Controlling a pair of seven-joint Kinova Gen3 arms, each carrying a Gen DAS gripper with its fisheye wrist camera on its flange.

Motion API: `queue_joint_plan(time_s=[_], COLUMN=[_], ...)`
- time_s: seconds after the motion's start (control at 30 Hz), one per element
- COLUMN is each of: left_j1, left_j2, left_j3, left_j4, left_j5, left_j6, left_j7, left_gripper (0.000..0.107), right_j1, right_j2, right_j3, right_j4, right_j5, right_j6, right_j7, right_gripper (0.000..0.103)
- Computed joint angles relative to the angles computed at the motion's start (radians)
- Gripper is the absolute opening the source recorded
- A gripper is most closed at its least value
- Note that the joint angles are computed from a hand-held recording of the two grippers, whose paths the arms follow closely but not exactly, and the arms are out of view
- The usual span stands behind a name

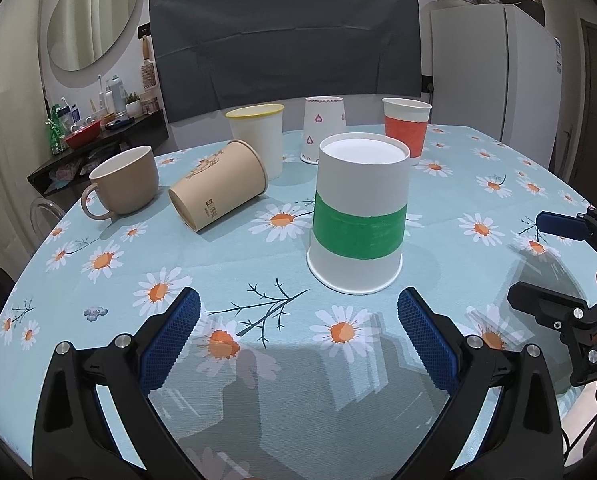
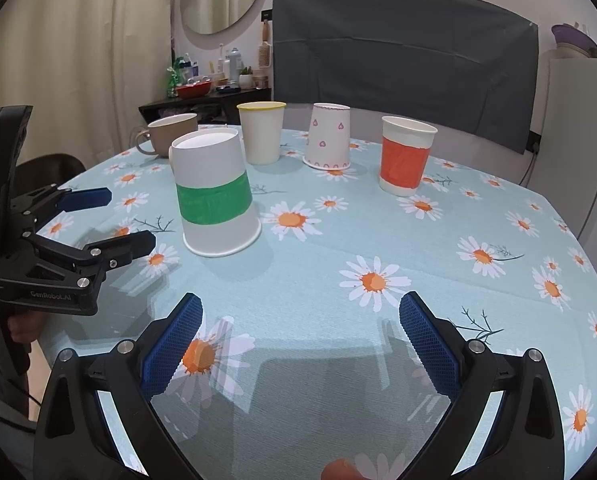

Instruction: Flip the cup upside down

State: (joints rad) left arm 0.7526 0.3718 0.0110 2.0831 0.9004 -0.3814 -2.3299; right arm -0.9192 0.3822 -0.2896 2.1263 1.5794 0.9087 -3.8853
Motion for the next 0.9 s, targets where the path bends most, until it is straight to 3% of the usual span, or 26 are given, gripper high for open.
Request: queue_joint_plan(time_s=[0.9], left_j1=[0.003], left_j2=[0.001], left_j3=[-0.014], left_j4=[-0.005], left_j5=[-0.016], left_j6=[0.020], left_j7=[0.014], left_gripper=[0.097], right_j1=[0.001], right_j2=[0.000], right_j3=[-0.001], right_j4=[0.001], right_j5=[0.004], right_j6=[0.000], right_j7=[-0.003], right_gripper=[0.095])
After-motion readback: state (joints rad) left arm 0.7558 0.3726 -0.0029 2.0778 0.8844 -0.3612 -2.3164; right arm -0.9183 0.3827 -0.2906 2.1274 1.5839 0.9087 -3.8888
